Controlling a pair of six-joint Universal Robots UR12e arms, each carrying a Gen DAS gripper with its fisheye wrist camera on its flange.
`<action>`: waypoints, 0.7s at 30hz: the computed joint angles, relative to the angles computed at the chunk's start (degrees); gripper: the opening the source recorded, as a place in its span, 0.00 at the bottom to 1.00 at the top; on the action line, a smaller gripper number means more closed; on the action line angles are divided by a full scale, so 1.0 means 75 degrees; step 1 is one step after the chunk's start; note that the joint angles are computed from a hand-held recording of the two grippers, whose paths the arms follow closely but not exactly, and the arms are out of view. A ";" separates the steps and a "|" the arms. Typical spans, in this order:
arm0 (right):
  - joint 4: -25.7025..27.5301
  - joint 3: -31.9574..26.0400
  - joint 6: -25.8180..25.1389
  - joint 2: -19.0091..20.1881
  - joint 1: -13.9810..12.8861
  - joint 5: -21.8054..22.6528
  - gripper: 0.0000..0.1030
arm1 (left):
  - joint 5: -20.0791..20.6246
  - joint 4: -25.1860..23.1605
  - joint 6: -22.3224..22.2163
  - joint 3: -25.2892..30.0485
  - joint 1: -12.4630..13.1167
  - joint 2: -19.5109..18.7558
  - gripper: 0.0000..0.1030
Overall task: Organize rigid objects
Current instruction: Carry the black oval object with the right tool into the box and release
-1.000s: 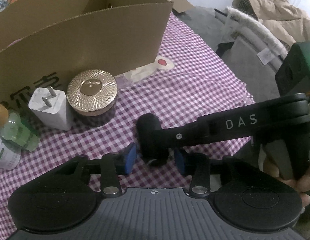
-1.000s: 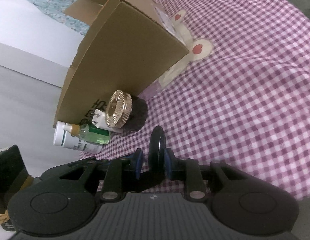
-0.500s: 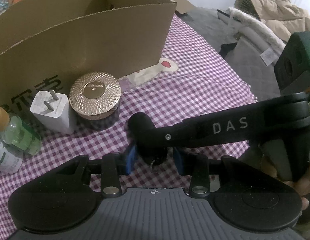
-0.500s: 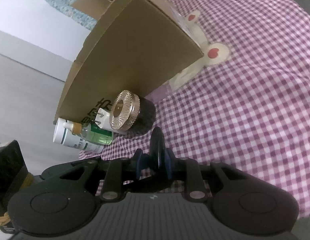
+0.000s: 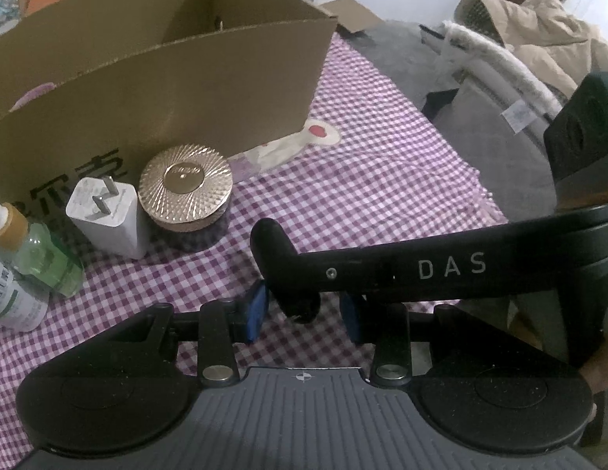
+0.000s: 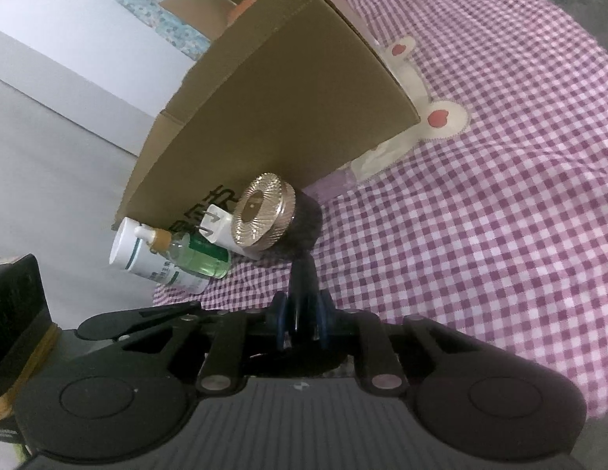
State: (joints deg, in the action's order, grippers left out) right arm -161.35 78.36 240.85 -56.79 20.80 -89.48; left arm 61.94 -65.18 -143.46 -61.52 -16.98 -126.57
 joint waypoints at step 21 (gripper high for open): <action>-0.0025 -0.1254 -0.1933 0.0039 0.0110 -0.0749 0.17 | -0.0558 0.1359 -0.0885 0.0548 0.0249 0.0153 0.38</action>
